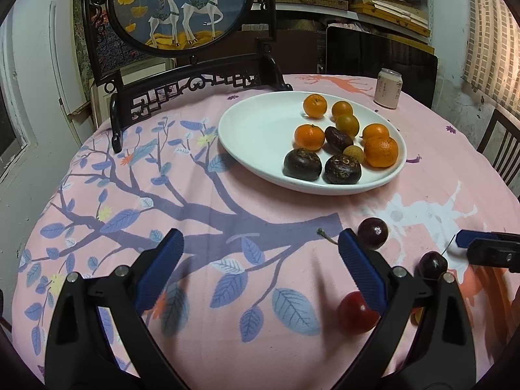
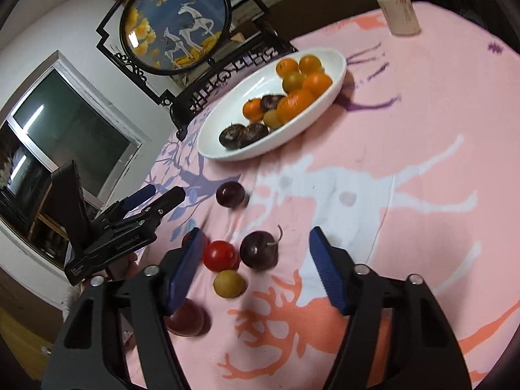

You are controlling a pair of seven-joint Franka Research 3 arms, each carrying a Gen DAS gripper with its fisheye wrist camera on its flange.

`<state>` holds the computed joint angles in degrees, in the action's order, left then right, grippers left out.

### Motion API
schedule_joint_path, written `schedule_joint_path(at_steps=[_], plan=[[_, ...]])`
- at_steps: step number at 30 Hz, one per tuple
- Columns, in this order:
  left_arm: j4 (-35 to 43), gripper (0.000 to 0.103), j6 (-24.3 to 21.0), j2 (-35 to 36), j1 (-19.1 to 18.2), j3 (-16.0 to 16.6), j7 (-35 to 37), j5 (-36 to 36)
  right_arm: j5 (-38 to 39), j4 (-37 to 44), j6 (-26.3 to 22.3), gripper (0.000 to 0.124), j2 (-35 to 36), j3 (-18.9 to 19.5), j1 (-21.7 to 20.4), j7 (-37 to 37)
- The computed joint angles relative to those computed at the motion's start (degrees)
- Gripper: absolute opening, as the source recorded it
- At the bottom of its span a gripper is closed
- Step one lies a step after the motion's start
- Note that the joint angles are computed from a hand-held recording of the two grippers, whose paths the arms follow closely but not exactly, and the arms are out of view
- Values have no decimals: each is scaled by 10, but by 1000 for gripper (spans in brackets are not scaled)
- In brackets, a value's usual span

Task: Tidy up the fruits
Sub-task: 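Move both open tools back to the remaining fruits on the cloth, then grasp a cherry with the right tool and release it into the plate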

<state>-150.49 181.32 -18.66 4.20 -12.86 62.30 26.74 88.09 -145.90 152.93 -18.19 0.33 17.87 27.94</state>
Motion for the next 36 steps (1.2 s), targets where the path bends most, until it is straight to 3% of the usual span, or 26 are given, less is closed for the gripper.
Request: schedule_joint_path(at_steps=[6, 13, 19, 23, 24, 27, 30, 32, 36], plan=[[0, 98, 0, 0, 7, -7, -3, 5, -21, 4, -3, 60, 8, 6, 5, 14], [1, 98, -4, -2, 14, -15, -9, 19, -41, 21, 16, 28, 38, 15, 15, 24], [-26, 98, -5, -22, -82, 69, 56, -24, 10, 15, 23, 26, 23, 8, 15, -24], [-62, 98, 8, -50, -183, 151, 133, -64, 38, 12, 20, 26, 15, 3, 4, -32], [-68, 98, 11, -54, -193, 156, 147, -68, 39, 12, 20, 26, 15, 3, 2, -31], [-72, 98, 11, -55, -175, 123, 164, -74, 33, 13, 20, 26, 16, 8, 0, -28], [-67, 97, -4, -49, -184, 124, 177, -89, 33, 12, 19, 26, 16, 9, 0, -28], [-65, 96, -11, -47, -198, 136, 189, -106, 30, 12, 18, 26, 16, 9, 0, -24], [-61, 80, -27, -43, -252, 183, 232, -151, 24, 13, 17, 26, 18, 9, 0, -19]])
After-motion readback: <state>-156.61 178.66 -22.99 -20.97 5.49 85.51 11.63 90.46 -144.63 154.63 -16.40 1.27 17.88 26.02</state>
